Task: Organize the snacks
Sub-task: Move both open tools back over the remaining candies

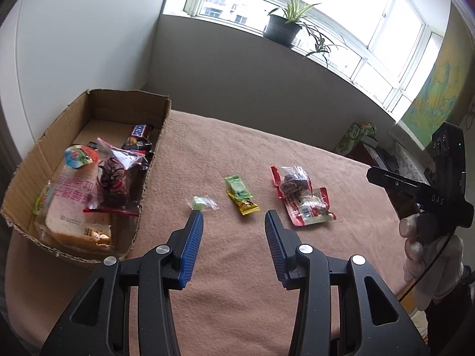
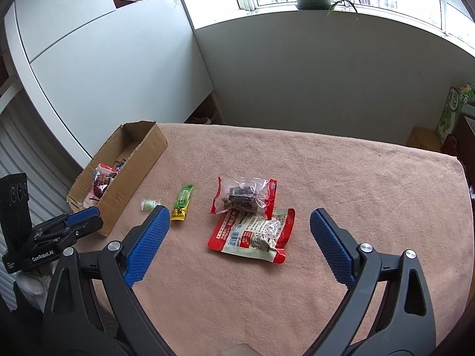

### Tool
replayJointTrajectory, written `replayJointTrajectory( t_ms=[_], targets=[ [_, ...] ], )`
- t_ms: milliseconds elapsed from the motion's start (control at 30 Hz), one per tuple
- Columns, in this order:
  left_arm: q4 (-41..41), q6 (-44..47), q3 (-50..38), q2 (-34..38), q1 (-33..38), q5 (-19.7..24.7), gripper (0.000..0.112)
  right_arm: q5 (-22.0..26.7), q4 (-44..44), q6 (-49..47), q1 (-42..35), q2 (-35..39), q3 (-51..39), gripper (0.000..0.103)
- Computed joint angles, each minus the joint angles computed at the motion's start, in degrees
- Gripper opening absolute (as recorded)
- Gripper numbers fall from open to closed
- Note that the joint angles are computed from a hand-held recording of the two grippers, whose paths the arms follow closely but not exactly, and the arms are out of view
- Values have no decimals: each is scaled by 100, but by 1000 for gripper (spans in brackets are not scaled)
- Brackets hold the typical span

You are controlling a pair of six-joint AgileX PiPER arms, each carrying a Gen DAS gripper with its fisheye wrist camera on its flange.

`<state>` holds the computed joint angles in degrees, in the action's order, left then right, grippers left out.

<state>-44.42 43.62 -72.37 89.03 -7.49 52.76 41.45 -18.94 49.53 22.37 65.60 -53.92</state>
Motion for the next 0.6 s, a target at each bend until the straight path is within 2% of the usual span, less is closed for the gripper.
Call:
replayJointTrajectory(
  t_ms=[100,267,333,433,600],
  targets=[
    [121,-61,75,7,-222,-106,42,-292,328,-260,-295,-47,234,97],
    [280,-180,49,138,-521,-203,42,-669,1283,-1353,-900,86,311,97],
    [336,-222,63,198,-608,-245,42,-732,1567,-1733,-1060,210,246,97],
    [403,-262,77,269,-709,-296,42,-787,2108,-2431,-1247,437,107,90],
    [597,-489,-51,486,-850,-407,42,-714,2188,-2934,-1176,933,-280,90]
  ],
)
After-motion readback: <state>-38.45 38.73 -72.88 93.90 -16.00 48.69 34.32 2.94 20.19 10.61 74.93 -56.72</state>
